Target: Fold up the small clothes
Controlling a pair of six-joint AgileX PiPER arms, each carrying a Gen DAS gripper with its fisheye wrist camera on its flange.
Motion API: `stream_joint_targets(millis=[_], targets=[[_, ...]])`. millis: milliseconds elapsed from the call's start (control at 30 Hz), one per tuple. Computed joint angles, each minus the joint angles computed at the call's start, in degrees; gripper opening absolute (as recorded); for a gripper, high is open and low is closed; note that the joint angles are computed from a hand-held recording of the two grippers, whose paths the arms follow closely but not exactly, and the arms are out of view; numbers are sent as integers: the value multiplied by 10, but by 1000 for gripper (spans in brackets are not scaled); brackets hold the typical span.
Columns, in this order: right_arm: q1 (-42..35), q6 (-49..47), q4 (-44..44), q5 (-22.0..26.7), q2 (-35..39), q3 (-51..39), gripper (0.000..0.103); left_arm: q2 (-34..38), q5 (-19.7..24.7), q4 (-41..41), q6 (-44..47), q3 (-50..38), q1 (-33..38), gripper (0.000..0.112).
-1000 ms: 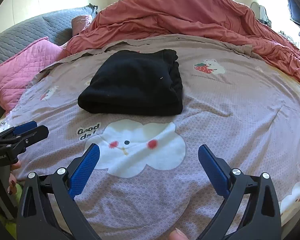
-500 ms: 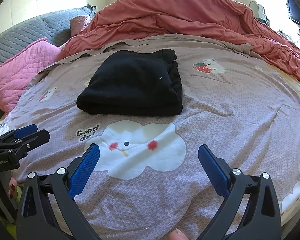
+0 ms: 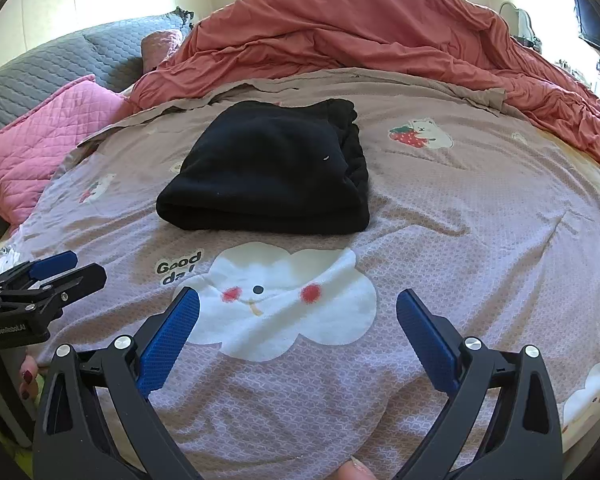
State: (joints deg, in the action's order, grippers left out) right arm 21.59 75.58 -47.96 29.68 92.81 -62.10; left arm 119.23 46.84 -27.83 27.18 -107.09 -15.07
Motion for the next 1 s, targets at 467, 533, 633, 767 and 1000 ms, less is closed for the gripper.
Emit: stream_joint_targets(millis=[467,533,633,767,1000], targets=[[-2,-4,-1,0,0,0,98,6,7,9,-14,-10,1,93],[-3,-4,0,-1,0,1,98,6,7,10,-16,-10,1,93],[-2,-4,1,1,2,-1,98,6,6,11,-18,-10,0,93],[-2,-4,-1,2,2,0,98,6,5,15,-21,-9,0,93],[0,0,-4,2,1,2,98,7,5,25,-29,-12,-3,93]])
